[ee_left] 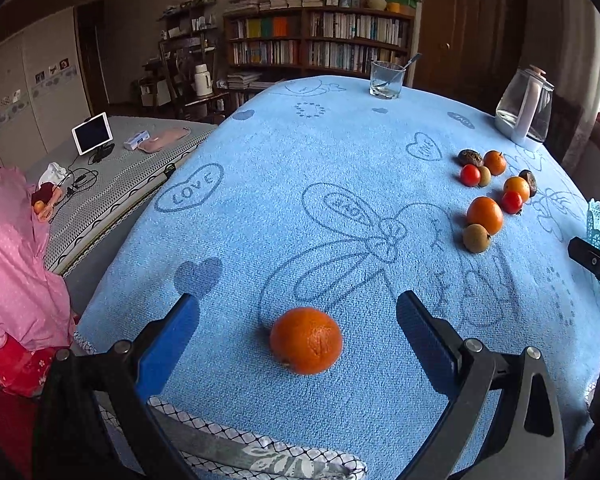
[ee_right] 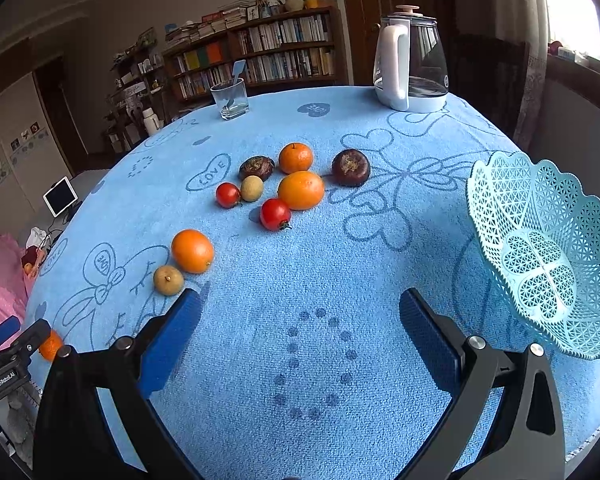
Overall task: Organize fruits
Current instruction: 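Lower the left tool onto the tangerine and close its fingers, then lift the tangerine with the left tool while the right tool grasps the large orange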
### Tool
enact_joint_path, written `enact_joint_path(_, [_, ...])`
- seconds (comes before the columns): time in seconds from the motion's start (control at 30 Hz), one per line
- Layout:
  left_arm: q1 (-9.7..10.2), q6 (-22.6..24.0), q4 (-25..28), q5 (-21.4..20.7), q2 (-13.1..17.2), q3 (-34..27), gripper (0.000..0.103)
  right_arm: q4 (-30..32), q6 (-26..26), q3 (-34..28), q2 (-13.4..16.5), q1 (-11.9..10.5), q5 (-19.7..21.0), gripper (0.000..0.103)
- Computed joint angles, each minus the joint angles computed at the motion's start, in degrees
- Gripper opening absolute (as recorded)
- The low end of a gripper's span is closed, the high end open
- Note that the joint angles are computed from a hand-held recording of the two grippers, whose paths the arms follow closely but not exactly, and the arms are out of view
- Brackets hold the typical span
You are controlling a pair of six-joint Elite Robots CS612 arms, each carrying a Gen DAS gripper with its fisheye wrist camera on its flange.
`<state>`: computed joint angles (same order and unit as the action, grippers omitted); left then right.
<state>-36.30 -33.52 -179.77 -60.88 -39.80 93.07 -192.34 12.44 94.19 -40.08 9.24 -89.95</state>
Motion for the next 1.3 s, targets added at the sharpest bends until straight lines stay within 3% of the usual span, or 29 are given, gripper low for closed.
enact_joint_path(0.17, [-0.28,0.18,1.09,-1.10,-0.03,0.54,0.097,0.11,0.08,-0.05,0.00,-0.05,0.06,0.101])
enact_joint_path(0.5, [0.43,-1.32,2.00,-3.64,-0.14,0.93,0.073,0.42,-0.28,-0.15,0.08,0.07,0.33,0.101])
enact_joint_path(0.7, [0.83,-1.28,1.34,-6.00,-0.06,1.08,0.042,0.45,-0.86,-0.13,0.10,0.21,0.85,0.101])
enact_joint_path(1.03, [0.75,-0.92,-1.04,-6.04,-0.32,1.51,0.040,0.10,-2.31,-0.11,0.19,0.72,2.46,0.101])
enact_joint_path(1.3, [0.34,0.50,-4.37,-3.47,-0.52,1.81,0.040,2.79,-2.18,-0.63,0.62,1.00,8.48,0.101])
